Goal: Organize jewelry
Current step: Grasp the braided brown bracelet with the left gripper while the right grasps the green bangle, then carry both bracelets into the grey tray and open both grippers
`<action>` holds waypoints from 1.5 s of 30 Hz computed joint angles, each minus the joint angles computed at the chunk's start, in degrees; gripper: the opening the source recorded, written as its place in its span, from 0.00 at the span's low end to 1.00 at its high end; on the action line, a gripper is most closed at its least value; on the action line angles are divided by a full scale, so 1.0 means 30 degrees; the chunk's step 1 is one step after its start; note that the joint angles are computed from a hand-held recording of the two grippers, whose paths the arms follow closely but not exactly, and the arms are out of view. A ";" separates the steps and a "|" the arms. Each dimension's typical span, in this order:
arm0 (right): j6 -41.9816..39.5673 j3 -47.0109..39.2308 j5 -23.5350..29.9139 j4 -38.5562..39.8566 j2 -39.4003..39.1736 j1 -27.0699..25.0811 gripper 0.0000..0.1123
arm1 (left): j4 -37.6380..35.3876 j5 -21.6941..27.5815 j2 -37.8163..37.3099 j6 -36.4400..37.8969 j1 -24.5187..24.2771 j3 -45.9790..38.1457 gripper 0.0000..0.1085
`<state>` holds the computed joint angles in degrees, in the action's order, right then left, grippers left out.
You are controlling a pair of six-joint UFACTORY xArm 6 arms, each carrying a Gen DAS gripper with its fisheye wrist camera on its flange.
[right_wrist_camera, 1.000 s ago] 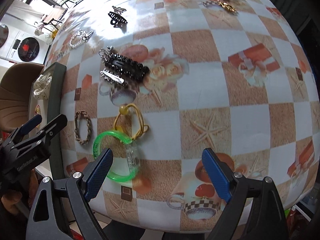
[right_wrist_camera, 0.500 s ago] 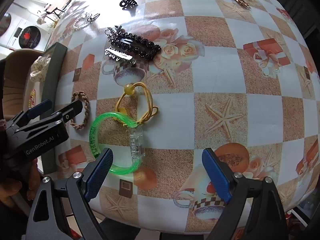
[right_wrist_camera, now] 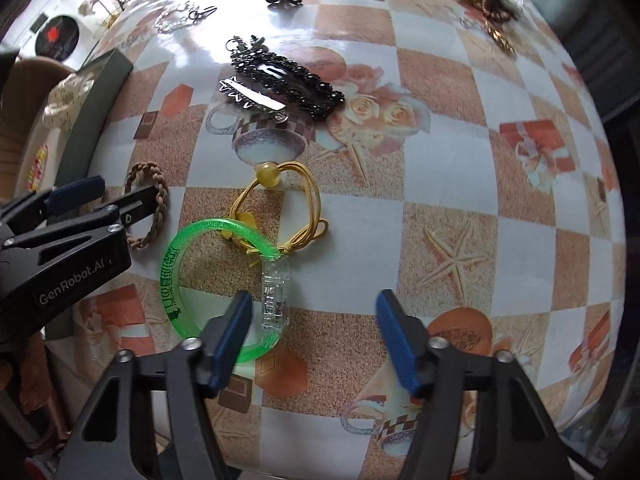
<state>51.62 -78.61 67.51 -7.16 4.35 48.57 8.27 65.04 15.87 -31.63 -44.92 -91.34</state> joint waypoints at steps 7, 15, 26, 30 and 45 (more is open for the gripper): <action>0.0309 -0.0165 0.0502 -0.0526 0.0007 0.0161 0.31 | -0.0852 -0.0132 0.0262 0.0796 -0.0225 -0.0411 0.07; 0.0096 0.1441 -0.1096 0.1001 -0.1488 -0.0560 0.09 | -0.2923 -0.0677 -0.0708 0.1053 0.0400 0.0633 0.07; 0.0968 0.2813 -0.1066 0.2061 -0.4036 -0.1122 0.09 | -0.3367 -0.0007 -0.1812 0.1741 0.0802 0.0078 0.07; 0.1603 0.2586 -0.0863 0.2221 -0.4363 -0.1175 0.09 | -0.4031 -0.0349 -0.2291 0.2151 0.0984 0.0030 0.07; 0.4519 -0.0620 0.0611 0.0479 -0.3623 -0.0895 0.09 | -0.4200 0.2271 -0.1804 0.5521 0.1518 -0.2804 0.07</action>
